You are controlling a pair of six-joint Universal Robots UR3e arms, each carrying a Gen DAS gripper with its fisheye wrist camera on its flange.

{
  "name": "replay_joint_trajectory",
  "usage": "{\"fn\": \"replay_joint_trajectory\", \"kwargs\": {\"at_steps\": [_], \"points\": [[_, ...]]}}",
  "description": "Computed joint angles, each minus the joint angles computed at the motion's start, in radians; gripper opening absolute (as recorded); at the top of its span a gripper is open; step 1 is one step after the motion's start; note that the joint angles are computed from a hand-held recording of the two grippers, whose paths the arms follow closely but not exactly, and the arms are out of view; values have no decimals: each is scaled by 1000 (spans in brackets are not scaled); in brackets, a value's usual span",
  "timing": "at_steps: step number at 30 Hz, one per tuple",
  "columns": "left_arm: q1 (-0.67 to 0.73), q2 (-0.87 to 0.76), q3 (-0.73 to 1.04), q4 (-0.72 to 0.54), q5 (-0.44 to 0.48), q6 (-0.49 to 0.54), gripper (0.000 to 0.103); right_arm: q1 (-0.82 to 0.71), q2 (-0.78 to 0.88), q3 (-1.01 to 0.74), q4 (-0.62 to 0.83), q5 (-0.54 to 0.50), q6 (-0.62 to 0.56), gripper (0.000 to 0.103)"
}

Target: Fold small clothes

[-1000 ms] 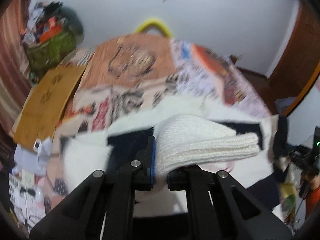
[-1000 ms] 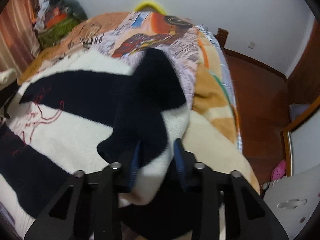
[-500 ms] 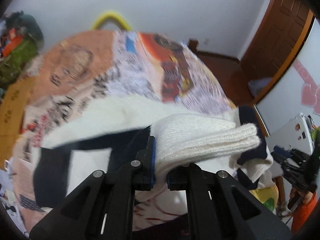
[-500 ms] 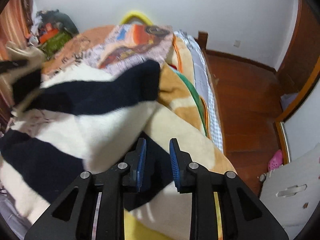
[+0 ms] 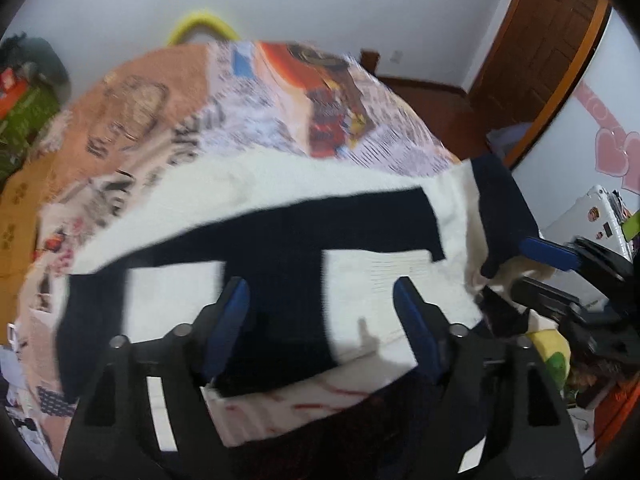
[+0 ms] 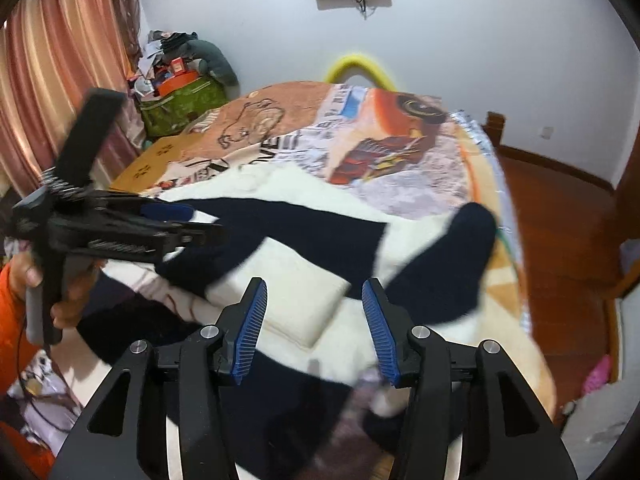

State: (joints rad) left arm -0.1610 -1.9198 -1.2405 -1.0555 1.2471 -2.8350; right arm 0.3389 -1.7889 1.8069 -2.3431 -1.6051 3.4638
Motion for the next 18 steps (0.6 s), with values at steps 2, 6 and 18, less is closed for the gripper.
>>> {"fn": "replay_joint_trajectory", "kwargs": {"at_steps": [2,6,18], "points": [[62,51,-61,47,-2,18,83,-16,56,-14,-38,40,20,50],[205,91,-127,114,32,41,85,-10,165,-55,-70,47,54,50],[534,71,-275,228,89,121,85,25,312,-62,1,-45,113,50]]}}
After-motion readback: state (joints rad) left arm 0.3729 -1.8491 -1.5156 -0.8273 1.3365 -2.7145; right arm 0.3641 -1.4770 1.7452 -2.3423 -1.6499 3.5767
